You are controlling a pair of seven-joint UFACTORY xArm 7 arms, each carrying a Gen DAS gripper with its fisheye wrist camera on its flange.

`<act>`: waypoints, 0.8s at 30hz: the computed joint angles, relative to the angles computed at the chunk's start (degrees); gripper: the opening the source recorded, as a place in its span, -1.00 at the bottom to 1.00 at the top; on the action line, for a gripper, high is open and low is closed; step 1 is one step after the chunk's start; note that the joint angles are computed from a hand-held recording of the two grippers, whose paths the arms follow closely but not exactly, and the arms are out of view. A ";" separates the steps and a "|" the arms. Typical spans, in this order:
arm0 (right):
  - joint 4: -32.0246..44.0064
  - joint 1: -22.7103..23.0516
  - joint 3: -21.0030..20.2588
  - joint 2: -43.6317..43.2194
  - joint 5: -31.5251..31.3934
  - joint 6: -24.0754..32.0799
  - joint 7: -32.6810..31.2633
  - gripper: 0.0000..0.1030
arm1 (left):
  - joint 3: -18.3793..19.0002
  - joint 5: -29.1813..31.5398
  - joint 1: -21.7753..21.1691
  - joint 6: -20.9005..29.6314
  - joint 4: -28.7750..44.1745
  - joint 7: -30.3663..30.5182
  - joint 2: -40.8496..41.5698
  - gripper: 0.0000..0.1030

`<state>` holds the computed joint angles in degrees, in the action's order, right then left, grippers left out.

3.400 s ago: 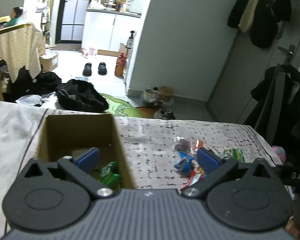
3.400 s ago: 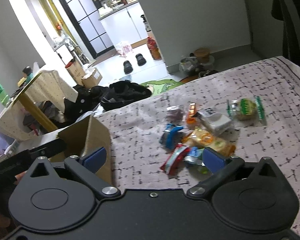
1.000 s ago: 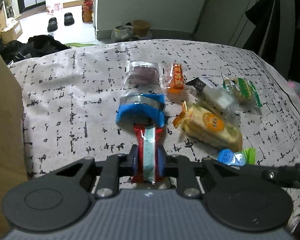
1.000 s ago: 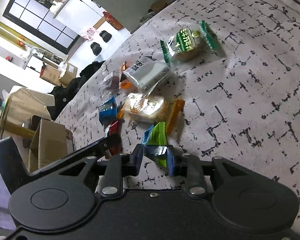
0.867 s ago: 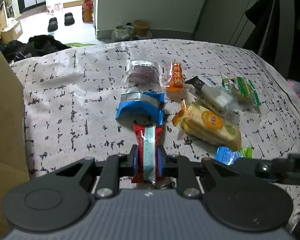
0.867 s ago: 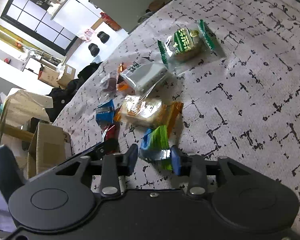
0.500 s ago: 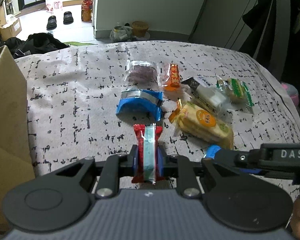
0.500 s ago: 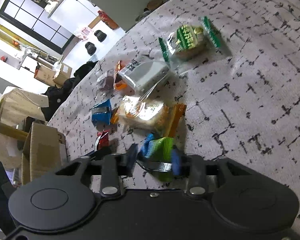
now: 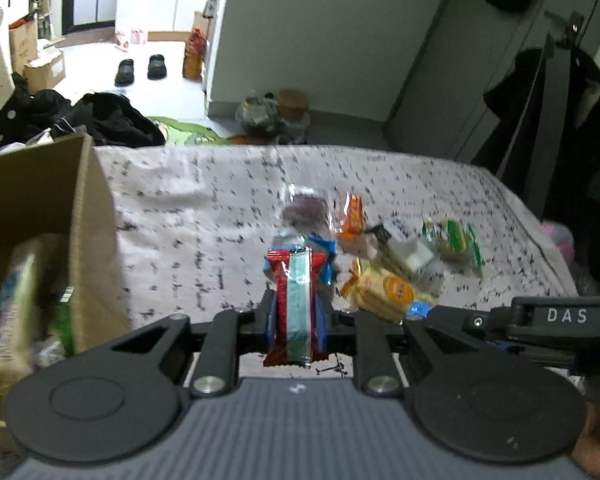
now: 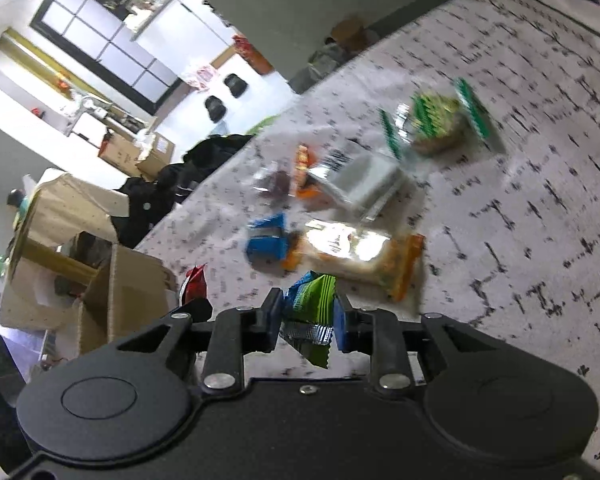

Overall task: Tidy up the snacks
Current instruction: 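Close the left tool on the red bar while the right tool grips the green packet, then carry both snacks into the cardboard box and open both tools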

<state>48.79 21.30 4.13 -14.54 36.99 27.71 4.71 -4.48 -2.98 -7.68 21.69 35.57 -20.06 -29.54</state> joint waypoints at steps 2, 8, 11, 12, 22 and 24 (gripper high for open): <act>0.83 0.51 0.23 0.05 0.54 -0.42 -0.29 -0.50 | -0.21 0.44 0.62 0.40 -0.38 -0.49 -1.82 -0.65; 2.95 1.51 1.23 0.77 -0.08 -1.75 -0.36 -0.50 | 0.26 0.64 1.32 -0.23 -1.65 -0.63 -5.86 -0.65; 3.60 2.28 1.36 0.97 0.61 -2.60 -0.98 -0.50 | 0.49 0.90 2.07 -0.37 -2.00 -0.76 -7.29 -0.65; 3.91 2.59 1.45 1.16 0.88 -2.97 -1.23 -0.50 | 0.87 0.85 2.15 -0.19 -2.27 -0.53 -8.00 -0.65; 8.21 6.07 3.51 3.94 3.44 -5.68 -2.52 -0.50 | 0.93 2.50 7.61 3.96 -3.47 -3.12 -14.69 -0.65; 9.18 6.74 4.00 4.84 4.38 -6.22 -3.19 -0.49 | 1.05 3.36 8.84 5.04 -3.62 -3.23 -15.78 -0.65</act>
